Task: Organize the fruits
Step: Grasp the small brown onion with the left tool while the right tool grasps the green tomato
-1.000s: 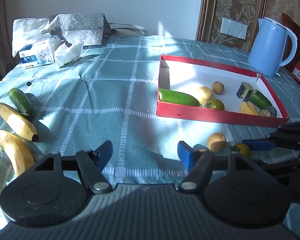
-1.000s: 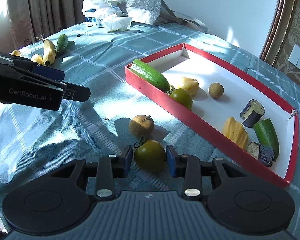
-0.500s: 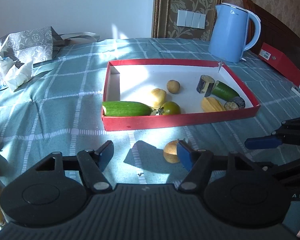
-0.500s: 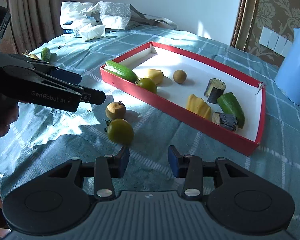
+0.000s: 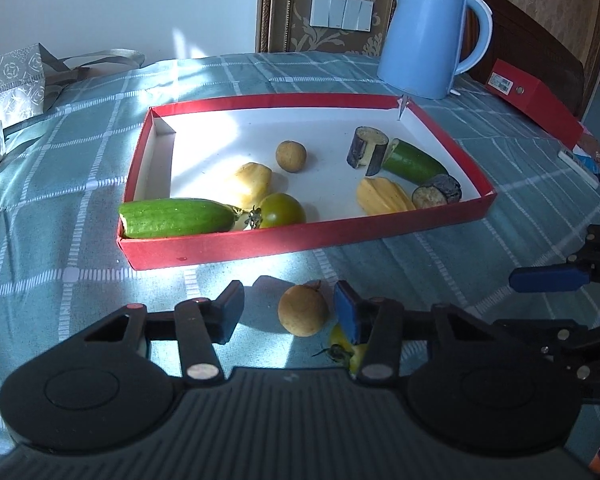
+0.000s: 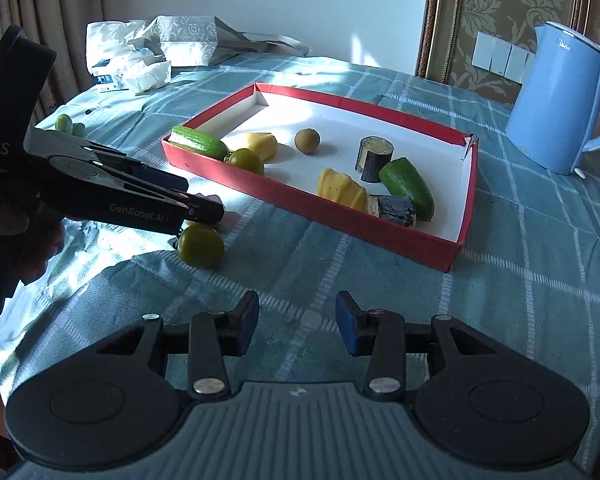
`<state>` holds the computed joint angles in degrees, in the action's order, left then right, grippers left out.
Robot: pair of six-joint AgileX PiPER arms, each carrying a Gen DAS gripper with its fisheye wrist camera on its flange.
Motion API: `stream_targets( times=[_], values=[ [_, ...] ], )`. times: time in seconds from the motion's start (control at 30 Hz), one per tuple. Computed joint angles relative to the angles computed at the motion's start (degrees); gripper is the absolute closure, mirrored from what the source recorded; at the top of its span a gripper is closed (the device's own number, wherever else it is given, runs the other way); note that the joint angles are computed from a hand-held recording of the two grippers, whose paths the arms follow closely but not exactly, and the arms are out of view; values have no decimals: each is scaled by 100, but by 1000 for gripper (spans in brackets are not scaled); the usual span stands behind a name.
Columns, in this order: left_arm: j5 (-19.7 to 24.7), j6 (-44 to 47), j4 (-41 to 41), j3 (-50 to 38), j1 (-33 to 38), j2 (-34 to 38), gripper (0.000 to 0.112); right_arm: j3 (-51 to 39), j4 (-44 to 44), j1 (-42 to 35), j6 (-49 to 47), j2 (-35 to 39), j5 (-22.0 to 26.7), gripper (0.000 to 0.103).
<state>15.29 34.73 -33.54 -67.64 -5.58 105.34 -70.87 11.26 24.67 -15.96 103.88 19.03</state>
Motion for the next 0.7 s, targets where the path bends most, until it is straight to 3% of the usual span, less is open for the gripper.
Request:
stream_targets(
  times=[0.23, 0.7],
  values=[
    [127, 89, -111, -57, 39, 66, 86, -116, 216, -36, -256, 46, 41, 62],
    [-335, -546, 417, 493, -14, -378, 87, -251, 785, -59, -928, 130, 119, 62]
  ],
)
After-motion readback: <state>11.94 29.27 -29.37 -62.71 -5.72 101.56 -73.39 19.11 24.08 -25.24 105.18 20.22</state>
